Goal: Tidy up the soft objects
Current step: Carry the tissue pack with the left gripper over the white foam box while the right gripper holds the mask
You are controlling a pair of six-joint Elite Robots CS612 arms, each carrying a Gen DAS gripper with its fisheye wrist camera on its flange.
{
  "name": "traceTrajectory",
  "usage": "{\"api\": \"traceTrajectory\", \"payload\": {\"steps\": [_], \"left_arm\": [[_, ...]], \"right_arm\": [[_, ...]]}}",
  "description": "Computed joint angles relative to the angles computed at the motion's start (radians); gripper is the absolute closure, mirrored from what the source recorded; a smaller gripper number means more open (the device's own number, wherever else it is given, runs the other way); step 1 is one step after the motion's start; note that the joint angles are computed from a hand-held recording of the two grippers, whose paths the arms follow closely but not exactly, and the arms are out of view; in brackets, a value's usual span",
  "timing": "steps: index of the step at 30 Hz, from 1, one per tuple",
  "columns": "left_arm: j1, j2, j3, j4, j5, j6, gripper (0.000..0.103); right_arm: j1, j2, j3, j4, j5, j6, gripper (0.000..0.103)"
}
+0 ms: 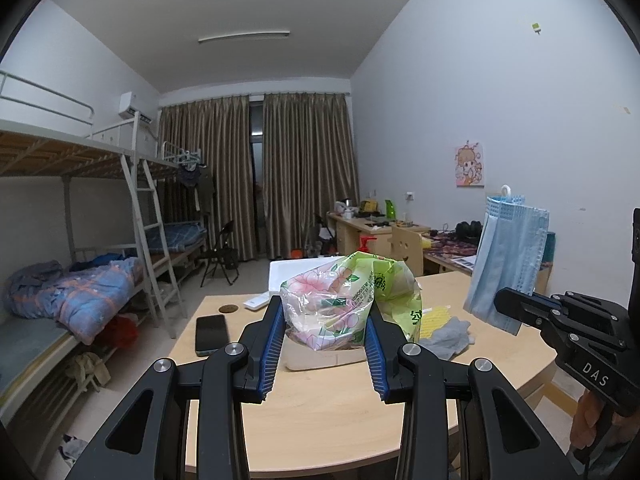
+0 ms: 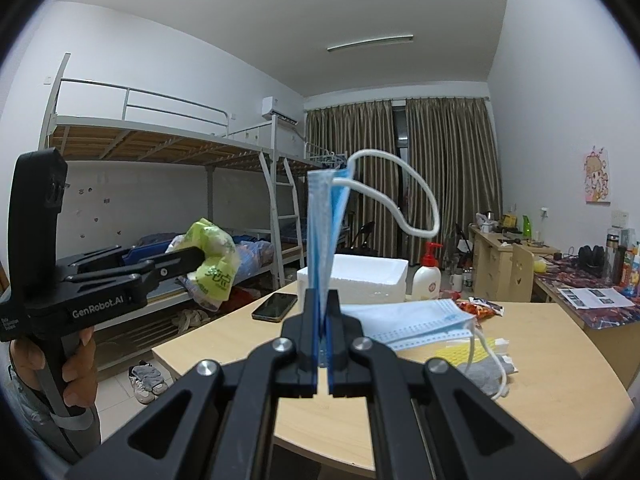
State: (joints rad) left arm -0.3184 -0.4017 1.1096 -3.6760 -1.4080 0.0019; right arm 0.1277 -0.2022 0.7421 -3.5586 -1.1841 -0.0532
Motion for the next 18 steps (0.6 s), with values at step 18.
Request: {"api": "traceTrajectory", "payload": {"steps": [18], "left_arm": [[0.000,0.020,-0.089,0.097,0.021,-0.028,0.064]], "right_arm": [[0.002,0.068,-0.181,0.138,0.045,-0.022,0.098]]}}
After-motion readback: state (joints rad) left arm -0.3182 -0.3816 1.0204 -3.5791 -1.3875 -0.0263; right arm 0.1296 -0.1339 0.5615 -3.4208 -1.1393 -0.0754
